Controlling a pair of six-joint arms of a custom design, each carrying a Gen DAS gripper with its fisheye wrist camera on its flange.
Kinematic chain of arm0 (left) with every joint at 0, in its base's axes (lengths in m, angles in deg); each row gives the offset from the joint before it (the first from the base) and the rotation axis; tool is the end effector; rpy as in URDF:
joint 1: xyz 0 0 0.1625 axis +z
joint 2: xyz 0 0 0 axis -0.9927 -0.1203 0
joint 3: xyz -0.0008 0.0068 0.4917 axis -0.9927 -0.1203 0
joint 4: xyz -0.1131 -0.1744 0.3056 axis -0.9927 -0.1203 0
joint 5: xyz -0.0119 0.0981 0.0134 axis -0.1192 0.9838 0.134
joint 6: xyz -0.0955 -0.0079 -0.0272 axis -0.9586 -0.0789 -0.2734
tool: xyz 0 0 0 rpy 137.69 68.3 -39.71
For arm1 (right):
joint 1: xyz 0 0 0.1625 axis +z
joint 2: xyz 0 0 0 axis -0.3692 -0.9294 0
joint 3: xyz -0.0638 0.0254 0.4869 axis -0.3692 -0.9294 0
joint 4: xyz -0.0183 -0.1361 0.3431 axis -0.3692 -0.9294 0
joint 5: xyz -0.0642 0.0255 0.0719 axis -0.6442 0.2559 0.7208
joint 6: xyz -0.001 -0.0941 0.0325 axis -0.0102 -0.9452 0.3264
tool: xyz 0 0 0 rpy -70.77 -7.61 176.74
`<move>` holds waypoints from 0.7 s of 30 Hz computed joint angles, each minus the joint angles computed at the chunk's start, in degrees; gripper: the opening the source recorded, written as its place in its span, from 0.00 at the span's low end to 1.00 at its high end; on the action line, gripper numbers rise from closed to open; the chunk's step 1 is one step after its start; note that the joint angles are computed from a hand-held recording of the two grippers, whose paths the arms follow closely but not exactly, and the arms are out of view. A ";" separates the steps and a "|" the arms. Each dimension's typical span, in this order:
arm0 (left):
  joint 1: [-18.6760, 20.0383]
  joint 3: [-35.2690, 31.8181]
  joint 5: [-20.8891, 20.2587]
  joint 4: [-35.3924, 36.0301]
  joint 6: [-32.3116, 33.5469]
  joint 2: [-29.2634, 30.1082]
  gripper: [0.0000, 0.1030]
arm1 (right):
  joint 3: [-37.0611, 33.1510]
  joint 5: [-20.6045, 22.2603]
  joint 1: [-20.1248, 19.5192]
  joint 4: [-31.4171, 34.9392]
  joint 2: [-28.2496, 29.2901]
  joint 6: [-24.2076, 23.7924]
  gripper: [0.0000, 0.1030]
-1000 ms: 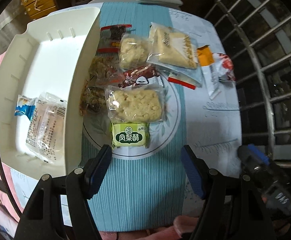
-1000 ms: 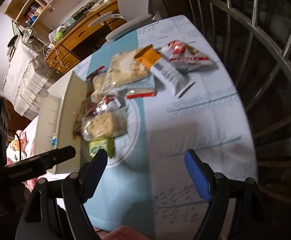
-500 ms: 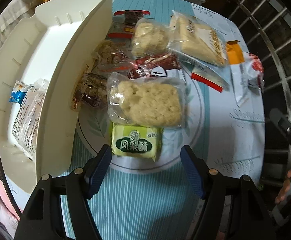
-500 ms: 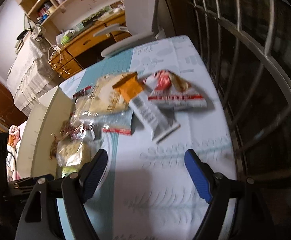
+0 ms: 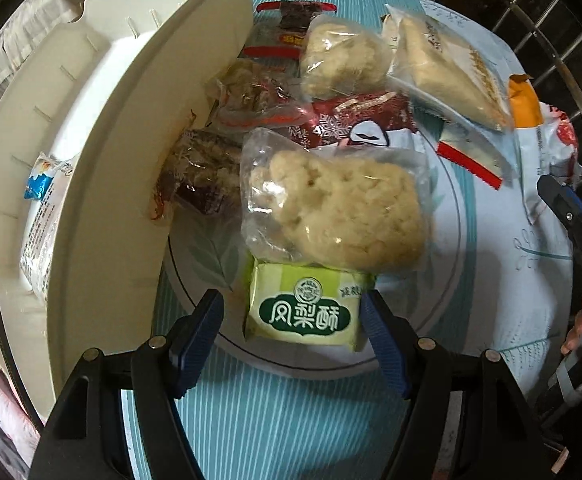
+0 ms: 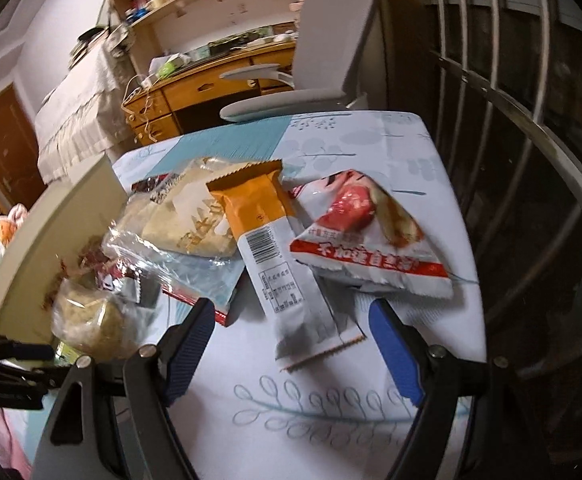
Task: Organize snacks
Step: 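Grasp the green pineapple cake with the left tool while the right tool grasps the orange bar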
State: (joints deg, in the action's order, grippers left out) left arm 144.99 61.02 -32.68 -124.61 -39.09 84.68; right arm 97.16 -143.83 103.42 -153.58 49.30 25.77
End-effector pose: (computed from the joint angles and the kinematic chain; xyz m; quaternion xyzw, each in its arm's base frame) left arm -0.2360 -0.8646 -0.0571 0.1382 0.9200 -0.0307 0.3656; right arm -0.0203 -0.7677 0.1866 0.0098 -0.8772 0.3682 0.3080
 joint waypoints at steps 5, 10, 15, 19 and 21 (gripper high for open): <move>0.59 -2.38 -1.12 0.24 0.94 1.30 0.68 | -1.72 0.77 -0.66 0.93 1.31 -1.79 0.75; 1.10 -4.92 -0.79 1.08 1.79 2.84 0.68 | -2.35 1.65 -0.95 1.35 2.03 -3.14 0.70; 1.28 -6.62 -0.26 0.96 3.71 3.79 0.68 | -3.14 1.85 -0.77 2.44 2.52 -5.11 0.63; 1.01 -4.57 0.53 -1.38 5.08 3.03 0.62 | -3.65 1.77 -0.56 3.32 2.69 -6.18 0.49; 0.94 -2.43 0.58 -3.32 5.56 2.14 0.61 | -3.60 1.13 -0.42 3.57 2.67 -6.89 0.44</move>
State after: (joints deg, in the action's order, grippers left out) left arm 145.93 58.59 -32.09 -127.94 -33.52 86.82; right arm 93.56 -142.70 103.00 -150.00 51.97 18.89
